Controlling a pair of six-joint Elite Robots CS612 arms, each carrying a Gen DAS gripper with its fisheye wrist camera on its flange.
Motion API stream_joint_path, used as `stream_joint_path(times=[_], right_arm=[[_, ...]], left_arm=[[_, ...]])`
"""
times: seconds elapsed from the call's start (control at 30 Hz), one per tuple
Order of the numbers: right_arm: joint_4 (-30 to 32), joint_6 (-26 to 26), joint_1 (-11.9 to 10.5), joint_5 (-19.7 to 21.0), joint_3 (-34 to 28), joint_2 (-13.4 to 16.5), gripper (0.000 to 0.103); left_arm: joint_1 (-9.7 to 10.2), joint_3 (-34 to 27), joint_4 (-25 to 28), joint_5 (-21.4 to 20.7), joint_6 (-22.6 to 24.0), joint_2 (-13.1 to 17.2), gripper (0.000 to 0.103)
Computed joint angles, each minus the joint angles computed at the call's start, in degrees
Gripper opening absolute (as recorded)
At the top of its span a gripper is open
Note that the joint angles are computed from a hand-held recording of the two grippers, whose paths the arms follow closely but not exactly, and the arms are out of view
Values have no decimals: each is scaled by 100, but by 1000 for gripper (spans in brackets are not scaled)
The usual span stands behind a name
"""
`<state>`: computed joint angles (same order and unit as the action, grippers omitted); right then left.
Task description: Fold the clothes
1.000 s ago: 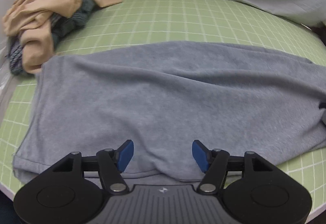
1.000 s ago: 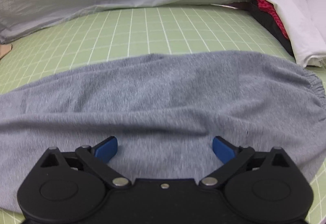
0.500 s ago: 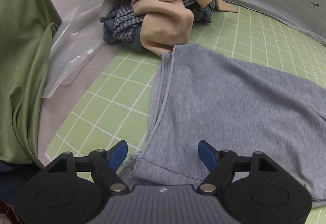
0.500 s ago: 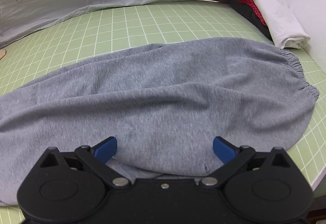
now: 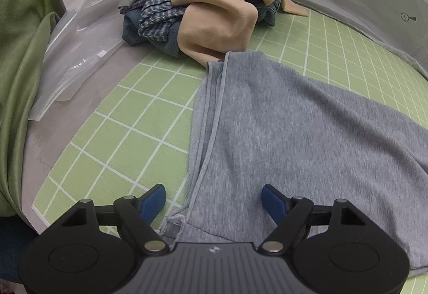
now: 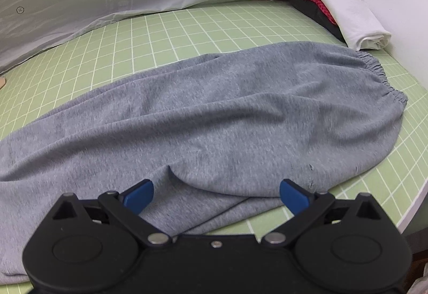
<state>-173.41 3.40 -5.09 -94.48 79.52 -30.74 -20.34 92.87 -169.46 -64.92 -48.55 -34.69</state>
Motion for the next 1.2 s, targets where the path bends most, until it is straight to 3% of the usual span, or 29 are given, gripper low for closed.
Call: stream_joint_path(times=[0.07,0.13,0.23,0.33,0.43,0.67,0.8,0.9,0.97,1.07,1.13,1.2], right_arm=[[22,-32,-1,-2,-5,0,102],[38,-58,-4,-13,-17,5,102],[69,-53,-22,-9,-51,17,102],[47,-117,-66,52,-68,23,102],[46,-200,-138,101,-71,23,102],[67,-252,-438,270,-67,12,102],[91,-403,-624,349,-79,16,102],[115,-592,-757,381,-75,14,102],[159,-658,-844,402,-85,18,102],[248,-680,-960,434,-166,49,102],[250,-660,-1007,463,-242,83,102],[273,-594,-1038,516,-324,119,102]], left_arm=[[-15,8,-155,13,67,13,46],[-5,-24,-249,-83,71,29,14],[18,-124,-210,-202,-95,55,9],[12,-236,-357,-288,-133,92,8],[-69,-419,-508,-204,131,129,8],[-469,-1270,-685,-9,1000,433,8],[-770,-1973,-645,-478,1611,822,8],[-1002,-2537,-176,-876,2165,1093,10],[-1122,-2911,402,-1054,2355,1285,21],[-1237,-3100,787,-1014,2349,1405,35],[-1238,-3017,678,-1058,2246,1365,45],[-1203,-2877,415,-1153,1982,1289,49]])
